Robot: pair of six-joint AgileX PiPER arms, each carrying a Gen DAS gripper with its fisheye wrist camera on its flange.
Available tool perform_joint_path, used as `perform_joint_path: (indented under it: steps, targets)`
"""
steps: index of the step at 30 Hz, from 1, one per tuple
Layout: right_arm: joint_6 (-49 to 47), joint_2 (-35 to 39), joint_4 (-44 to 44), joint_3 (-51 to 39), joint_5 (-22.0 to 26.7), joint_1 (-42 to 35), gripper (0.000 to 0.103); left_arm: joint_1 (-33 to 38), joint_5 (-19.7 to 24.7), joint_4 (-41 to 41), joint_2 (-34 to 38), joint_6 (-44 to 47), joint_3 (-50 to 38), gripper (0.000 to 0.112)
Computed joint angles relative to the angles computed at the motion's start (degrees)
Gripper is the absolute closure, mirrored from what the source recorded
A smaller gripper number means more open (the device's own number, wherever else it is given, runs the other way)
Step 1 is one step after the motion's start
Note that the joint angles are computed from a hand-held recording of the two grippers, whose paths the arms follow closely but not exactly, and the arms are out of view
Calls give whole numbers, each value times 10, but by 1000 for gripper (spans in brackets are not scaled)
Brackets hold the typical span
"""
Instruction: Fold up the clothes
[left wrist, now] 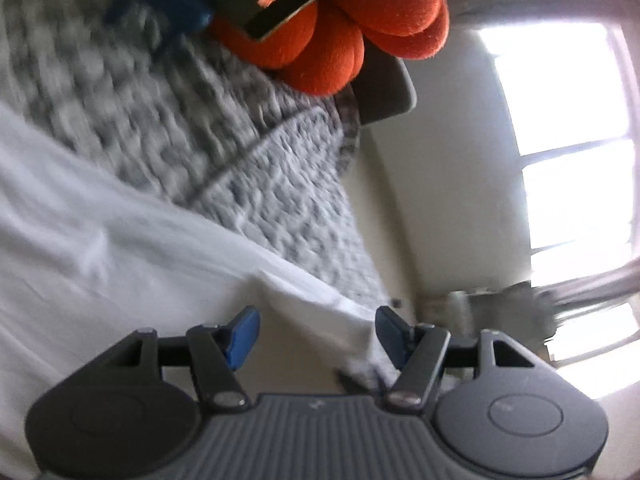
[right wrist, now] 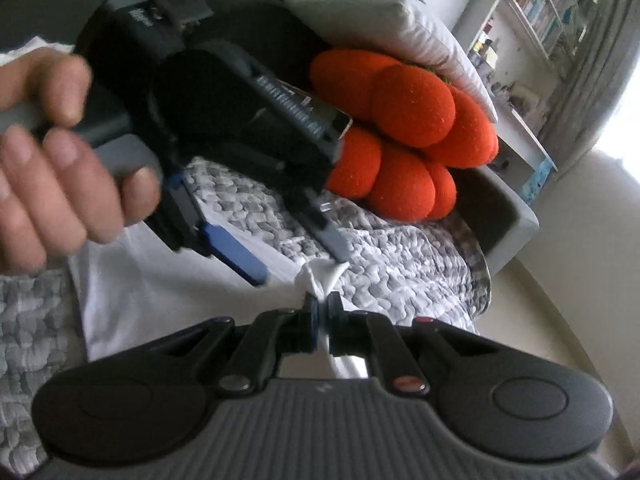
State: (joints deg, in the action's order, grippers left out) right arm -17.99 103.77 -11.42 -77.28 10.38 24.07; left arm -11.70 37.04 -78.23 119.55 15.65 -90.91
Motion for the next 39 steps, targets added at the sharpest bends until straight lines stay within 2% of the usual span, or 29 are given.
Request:
perform_joint_path:
  steps: [3,7,9,10,11,12,15,21,24,27,30,32,33,36,37,39]
  targets:
    - [15,6,-23,-8,8,12,98,3,25,-34,15,-8,-3,45]
    - [39,12,-56,-19,16,29,98,-5,12,-24,18,-29,-10,45]
    - [64,11,-84,-16,10,35,98,-8,8,-4,15,-43,-14,49]
    - [64,11,-84,-17,8,36,98,-10,3,18,11,-55,-15,54]
    - [64,12,-85,-18,7,37,98,-12,-2,40,6,-68,-16,70]
    - [56,12,-77,-20,7,37,98,-13,-6,63,4,-84,-17,79]
    - [40,13,-65,-20,10,38,98,-14,-23,92,-2,-114,-10,90]
    - [16,17,-44,-24,18,44,98,-18,-61,118,-16,-113,3,109]
    - [64,24,-94,-25,20,50,97,-23,-79,133,-21,-112,7,110]
    - [121,35,-150,-30,25,54,93,-26,-87,163,-21,-130,3,110]
    - [199,44,-233,-31,28,62,83,-26,-91,174,-23,-140,4,110]
    - [228,48,-266,-30,26,66,63,-25,-94,174,-22,-139,4,110]
    - [234,49,-273,-31,24,68,63,-25,-94,176,-23,-140,4,110]
    - [231,54,-272,-34,17,72,65,-25,-94,180,-21,-145,2,110]
    - [251,57,-294,-38,19,74,70,-26,-95,181,-20,-145,1,110]
    - [324,64,-376,-42,28,82,91,-27,-97,189,-21,-152,1,110]
